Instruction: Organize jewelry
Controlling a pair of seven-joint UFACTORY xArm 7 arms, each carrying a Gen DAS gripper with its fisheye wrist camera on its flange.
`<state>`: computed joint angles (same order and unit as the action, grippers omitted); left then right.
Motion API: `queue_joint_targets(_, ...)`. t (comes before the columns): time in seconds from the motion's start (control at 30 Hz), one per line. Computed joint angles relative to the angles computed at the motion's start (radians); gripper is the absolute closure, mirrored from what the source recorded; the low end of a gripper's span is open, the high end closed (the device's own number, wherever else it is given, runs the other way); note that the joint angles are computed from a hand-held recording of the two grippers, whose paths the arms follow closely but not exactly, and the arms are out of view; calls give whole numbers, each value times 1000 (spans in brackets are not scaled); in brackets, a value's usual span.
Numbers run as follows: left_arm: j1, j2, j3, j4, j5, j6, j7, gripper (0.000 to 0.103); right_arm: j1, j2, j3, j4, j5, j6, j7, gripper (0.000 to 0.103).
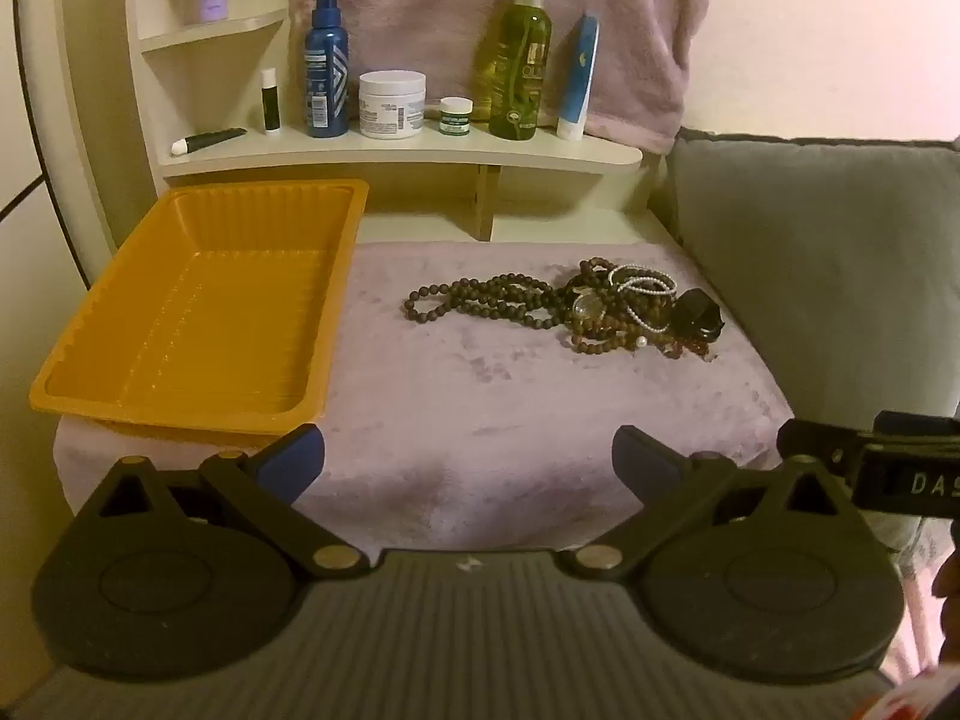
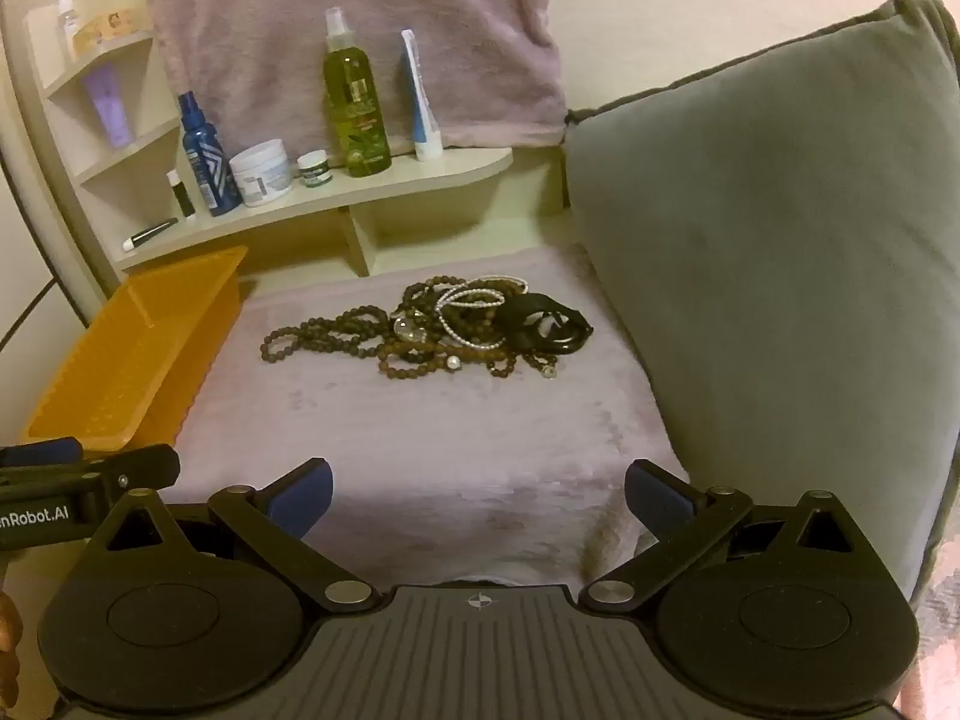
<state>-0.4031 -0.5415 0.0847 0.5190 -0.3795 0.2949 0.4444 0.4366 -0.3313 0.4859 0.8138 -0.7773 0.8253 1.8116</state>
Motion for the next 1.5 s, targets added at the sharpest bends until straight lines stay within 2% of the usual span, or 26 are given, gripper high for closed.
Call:
queue_joint_targets(0.03, -13, -1, 17, 11, -18, 31, -2, 2, 0, 2, 4, 4, -3, 13, -4, 0)
queue_joint_targets(0.23, -3, 27, 9, 36, -25, 43, 17, 2, 0, 20, 10, 27, -5, 30, 6, 0)
queue_joint_targets(0.43, 6, 3, -4, 5, -29, 7, 19, 3, 11, 26, 2, 32, -15, 25, 14, 0)
queue_joint_targets(0.47, -6, -16, 11, -16, -46, -3, 22, 3, 12, 26, -3, 30, -17, 18, 14, 0)
queue_joint_targets(0.8, -14, -17, 26, -11, -41, 9, 25, 3, 29, 46, -9, 38, -47, 26, 53, 0)
queue_joint_targets(1.5, -12, -14, 20, -10, -37, 4, 16, 3, 21, 30, -12, 23, -46, 5, 43, 0)
